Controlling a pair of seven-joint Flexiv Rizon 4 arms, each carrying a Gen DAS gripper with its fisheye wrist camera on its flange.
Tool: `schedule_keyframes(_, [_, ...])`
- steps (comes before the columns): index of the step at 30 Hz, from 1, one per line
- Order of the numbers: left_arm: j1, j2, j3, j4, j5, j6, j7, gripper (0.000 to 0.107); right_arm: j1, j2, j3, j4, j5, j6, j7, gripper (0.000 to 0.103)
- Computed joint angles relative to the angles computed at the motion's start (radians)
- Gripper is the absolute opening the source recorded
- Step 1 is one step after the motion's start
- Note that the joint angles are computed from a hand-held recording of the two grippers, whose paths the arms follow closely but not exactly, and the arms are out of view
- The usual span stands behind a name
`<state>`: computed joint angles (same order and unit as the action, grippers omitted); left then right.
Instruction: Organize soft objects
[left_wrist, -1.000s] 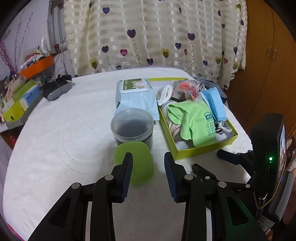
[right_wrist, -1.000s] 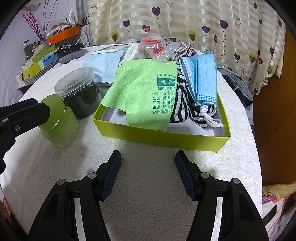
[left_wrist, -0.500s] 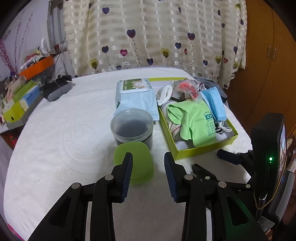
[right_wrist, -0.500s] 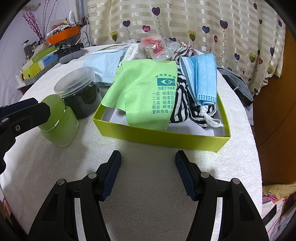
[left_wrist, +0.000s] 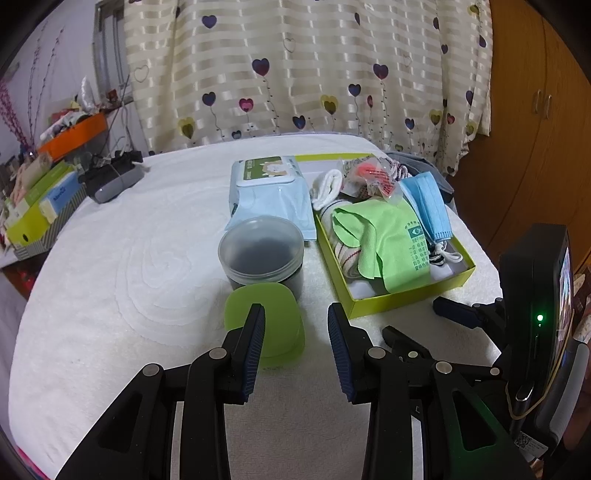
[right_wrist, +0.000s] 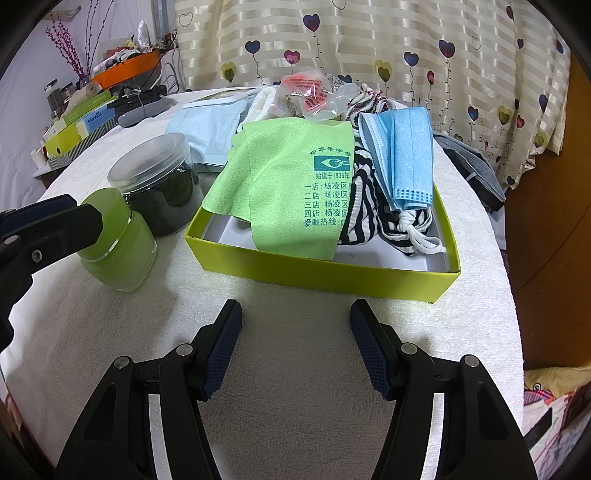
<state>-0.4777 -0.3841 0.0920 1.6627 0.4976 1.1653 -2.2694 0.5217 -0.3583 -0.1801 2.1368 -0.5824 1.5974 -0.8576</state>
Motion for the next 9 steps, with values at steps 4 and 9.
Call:
schedule_keyframes(4, [-0.001,-0.002,-0.001,-0.003,0.003,-0.002,0.006,0.034,0.001,0.0,-0.001,0.0,0.001,0.0,-0.001,0.062])
schedule_keyframes(9, [-0.001,-0.003,-0.001,-0.005,0.004,-0.003,0.005,0.034,0.003,0.0,-0.002,-0.001,0.001,-0.001,0.0,0.062])
